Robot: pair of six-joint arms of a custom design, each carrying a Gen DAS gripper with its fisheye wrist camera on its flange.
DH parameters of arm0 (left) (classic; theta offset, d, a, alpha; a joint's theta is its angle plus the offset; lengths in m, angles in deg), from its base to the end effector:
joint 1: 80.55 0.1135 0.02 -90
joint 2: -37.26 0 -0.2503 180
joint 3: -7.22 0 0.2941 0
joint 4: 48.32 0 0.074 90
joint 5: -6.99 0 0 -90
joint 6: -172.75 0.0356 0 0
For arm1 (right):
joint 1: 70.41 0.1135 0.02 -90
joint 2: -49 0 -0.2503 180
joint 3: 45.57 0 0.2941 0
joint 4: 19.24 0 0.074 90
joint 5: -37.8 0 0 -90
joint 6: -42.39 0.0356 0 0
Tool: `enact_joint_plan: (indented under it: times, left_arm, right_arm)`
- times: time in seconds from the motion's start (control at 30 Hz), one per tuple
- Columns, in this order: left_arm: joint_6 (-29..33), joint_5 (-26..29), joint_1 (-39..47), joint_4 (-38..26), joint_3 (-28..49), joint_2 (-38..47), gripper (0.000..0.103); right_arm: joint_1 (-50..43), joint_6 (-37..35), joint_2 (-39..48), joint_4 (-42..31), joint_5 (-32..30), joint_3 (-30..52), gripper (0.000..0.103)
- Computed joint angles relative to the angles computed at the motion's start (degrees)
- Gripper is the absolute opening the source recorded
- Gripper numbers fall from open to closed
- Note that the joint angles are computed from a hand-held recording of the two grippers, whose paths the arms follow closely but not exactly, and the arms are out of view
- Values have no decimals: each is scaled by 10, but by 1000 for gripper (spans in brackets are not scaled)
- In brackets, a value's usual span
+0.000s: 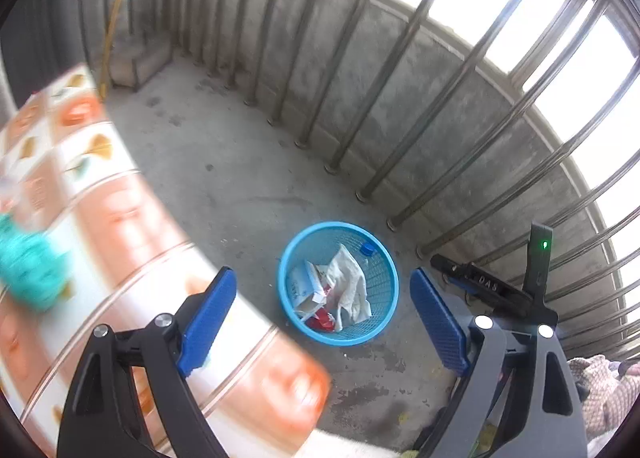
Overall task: Collect trash
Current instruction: 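Return both open tools from the wastebasket to the table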
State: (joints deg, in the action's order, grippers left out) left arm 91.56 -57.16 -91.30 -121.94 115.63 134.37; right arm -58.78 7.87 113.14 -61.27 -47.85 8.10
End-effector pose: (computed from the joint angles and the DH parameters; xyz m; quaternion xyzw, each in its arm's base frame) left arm 0.3789 -0.0877 0.3256 0.2135 0.9235 -0.2211 0.2294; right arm 0.2618 0.0511 0.1984 0.3646 0.8733 0.1476 0.2875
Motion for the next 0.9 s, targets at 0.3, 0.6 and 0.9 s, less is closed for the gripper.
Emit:
enact_joint_plan:
  times: [0.3, 0.6, 0.9]
  left_arm:
    - [51, 65, 199, 32, -151, -170, 86]
    - [82, 121, 412, 10, -199, -177, 87]
    - [97, 90, 563, 14, -162, -94, 87]
  right_arm:
    - [158, -39, 84, -87, 156, 176, 90]
    - [275, -138, 256, -121, 196, 361, 95]
    - [362, -229, 456, -169, 174, 594, 95]
